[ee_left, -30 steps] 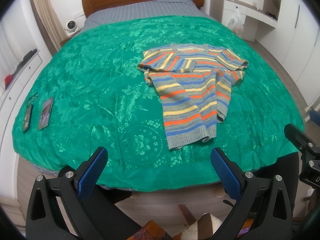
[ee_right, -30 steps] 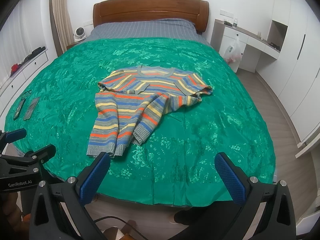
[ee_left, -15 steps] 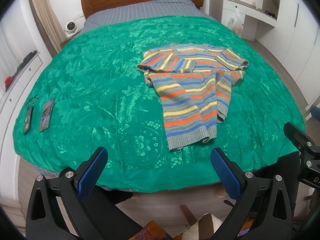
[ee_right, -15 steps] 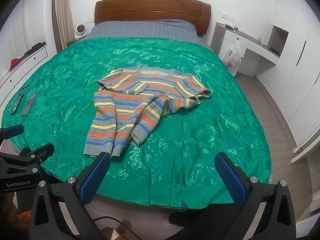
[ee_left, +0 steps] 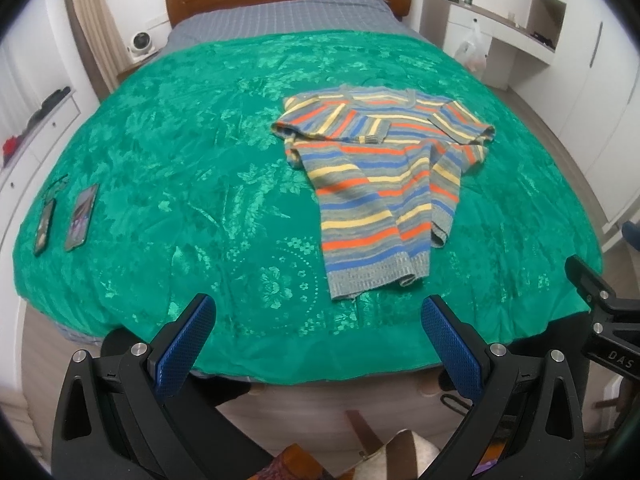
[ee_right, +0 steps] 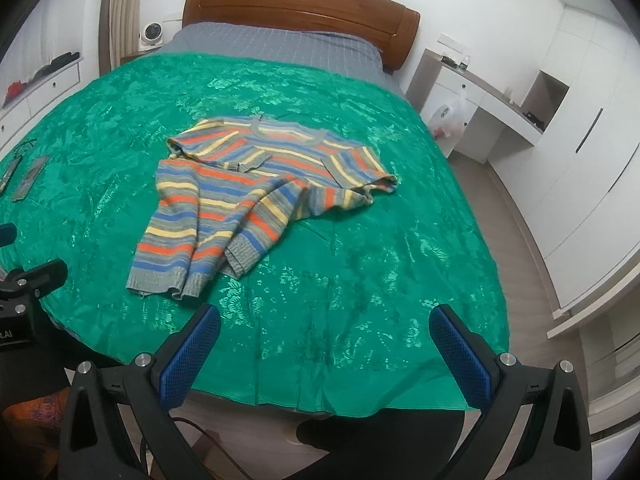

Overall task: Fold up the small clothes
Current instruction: 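Grasp the sweater hem with the left tool while the right tool grasps the other hem corner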

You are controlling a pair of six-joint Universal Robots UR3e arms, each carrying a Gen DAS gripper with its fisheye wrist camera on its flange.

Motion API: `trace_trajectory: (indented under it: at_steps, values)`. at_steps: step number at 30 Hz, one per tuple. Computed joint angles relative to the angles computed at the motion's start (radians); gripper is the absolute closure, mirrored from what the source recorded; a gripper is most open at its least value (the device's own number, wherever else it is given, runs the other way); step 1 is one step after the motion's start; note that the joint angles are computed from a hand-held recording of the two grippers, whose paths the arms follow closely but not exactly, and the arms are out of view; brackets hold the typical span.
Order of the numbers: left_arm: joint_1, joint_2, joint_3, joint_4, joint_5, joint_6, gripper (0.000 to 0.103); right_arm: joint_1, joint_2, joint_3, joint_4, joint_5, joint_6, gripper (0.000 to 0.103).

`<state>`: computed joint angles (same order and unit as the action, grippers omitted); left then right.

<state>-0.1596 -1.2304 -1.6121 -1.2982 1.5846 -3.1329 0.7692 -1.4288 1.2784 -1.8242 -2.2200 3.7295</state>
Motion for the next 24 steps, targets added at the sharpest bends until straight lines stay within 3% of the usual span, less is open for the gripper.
trace_trajectory:
  at_steps: [8,10,12,14,16,18,20,24]
  values:
    - [0.000,-0.004,-0.017,0.018,-0.020,0.003,0.000,-0.005,-0.001,0.006,0.001,0.007,-0.001,0.000]
    - [0.027,0.006,-0.035,0.022,-0.064,0.037,0.000,-0.007,-0.008,0.018,-0.017,0.011,-0.004,0.000]
    - [0.071,0.019,-0.071,0.038,-0.105,0.082,0.000,-0.024,-0.066,0.118,-0.169,0.035,-0.027,0.000]
    - [0.138,0.034,-0.135,0.084,-0.140,0.126,0.000,-0.098,-0.177,0.309,-0.439,0.131,-0.081,0.000]
    - [0.182,0.026,-0.186,0.129,-0.162,0.155,0.000,-0.189,-0.241,0.434,-0.614,0.240,-0.134,0.000]
    - [0.221,-0.015,-0.245,0.200,-0.211,0.189,0.001,-0.324,-0.245,0.540,-0.789,0.449,-0.251,0.000]
    - [0.212,-0.100,-0.259,0.256,-0.230,0.198,0.001,-0.391,-0.138,0.509,-0.802,0.577,-0.316,0.000]
    - [0.135,-0.258,-0.253,0.360,-0.173,0.177,0.002,-0.407,0.132,0.289,-0.685,0.629,-0.340,0.000]
